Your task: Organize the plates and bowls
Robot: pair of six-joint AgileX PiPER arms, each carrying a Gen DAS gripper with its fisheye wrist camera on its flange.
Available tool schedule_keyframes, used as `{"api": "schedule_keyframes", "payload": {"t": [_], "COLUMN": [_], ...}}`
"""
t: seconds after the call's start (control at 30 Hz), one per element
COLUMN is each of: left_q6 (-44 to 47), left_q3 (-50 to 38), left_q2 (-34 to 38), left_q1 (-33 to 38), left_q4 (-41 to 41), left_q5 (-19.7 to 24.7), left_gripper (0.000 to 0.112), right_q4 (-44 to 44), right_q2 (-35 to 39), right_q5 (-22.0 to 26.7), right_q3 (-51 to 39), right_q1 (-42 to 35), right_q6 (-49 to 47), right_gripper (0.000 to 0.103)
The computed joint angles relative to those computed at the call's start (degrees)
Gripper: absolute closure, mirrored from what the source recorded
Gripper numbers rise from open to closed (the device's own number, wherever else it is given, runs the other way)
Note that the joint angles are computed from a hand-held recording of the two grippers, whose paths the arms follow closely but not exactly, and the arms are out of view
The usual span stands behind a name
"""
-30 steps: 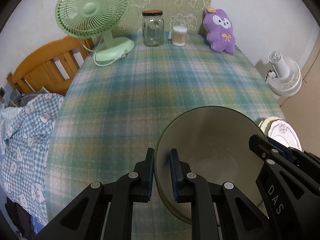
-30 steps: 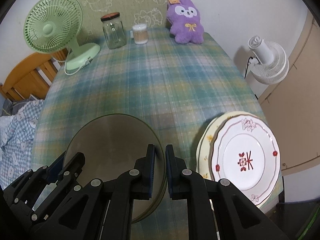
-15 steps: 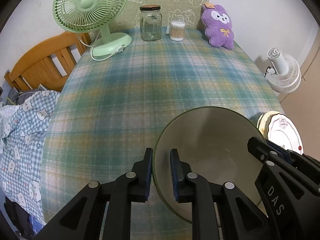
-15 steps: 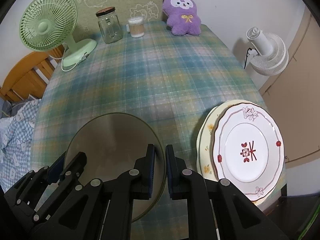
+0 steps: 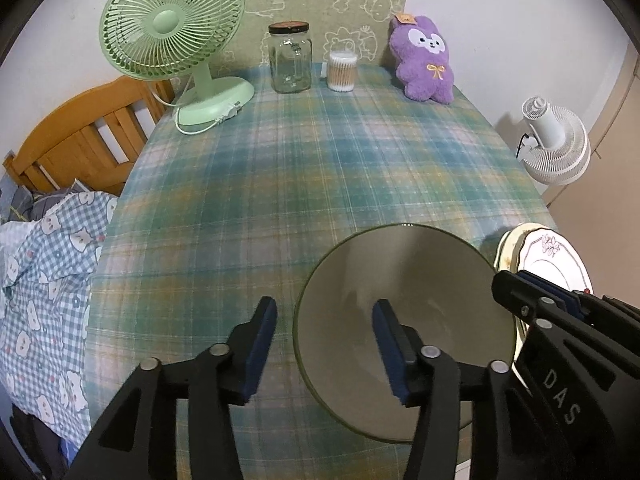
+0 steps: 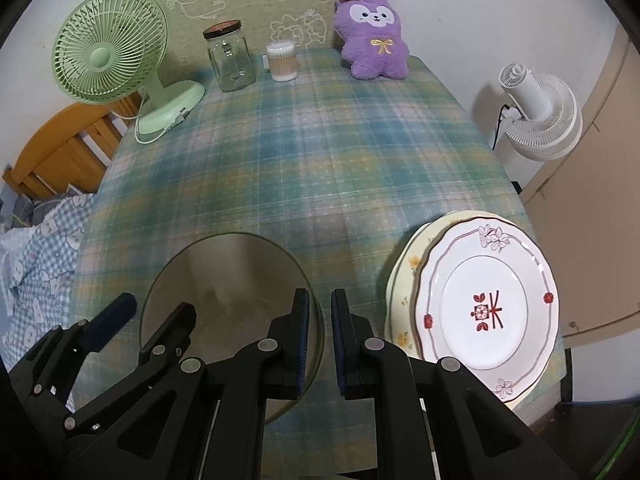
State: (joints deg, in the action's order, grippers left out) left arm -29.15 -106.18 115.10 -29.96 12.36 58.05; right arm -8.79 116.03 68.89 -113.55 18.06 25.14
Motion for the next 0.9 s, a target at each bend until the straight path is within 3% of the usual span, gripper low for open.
{"api": "schedule_keyframes", "payload": {"t": [0.2,0.6,0.67,0.73,0.9], "left_q6": [-0.3,0.0,0.2,0.06,-0.3], "left_q3": [0.02,-0.45,-0.49,-0.77,-1.54], "left_q2": [-0.04,1.8,2.11,2.53,3.71], "left_q1": [-0.13,0.35,0.55,0.61,0.85], "left_q4": [0.8,-0.29,-0.62,-0.76,-1.1], "left_q5": [-0.2,0.87,0.98,1.16,1.91], "left_gripper": [0.048,0.044,0.044,0.044,0.044], "right_q4": [1.52,5.36,5.83,6.84,8.44], "right_q2": [-0.6,2.11,2.85,3.64,5.34], "right_q5": [-0.47,-0.87,-0.7,-0.67,-0.16], "right_q3": [0.6,-0.27,-0.75,-1.21,-2.27], "right_q1": [-0.8,-2.26,-2.38,-2.85,-3.69], "right_q6": [-2.03,-6.63,-6.99,-7.75,-8.58], "right_gripper": [0.089,0.089,0.085,0.07,0.066]}}
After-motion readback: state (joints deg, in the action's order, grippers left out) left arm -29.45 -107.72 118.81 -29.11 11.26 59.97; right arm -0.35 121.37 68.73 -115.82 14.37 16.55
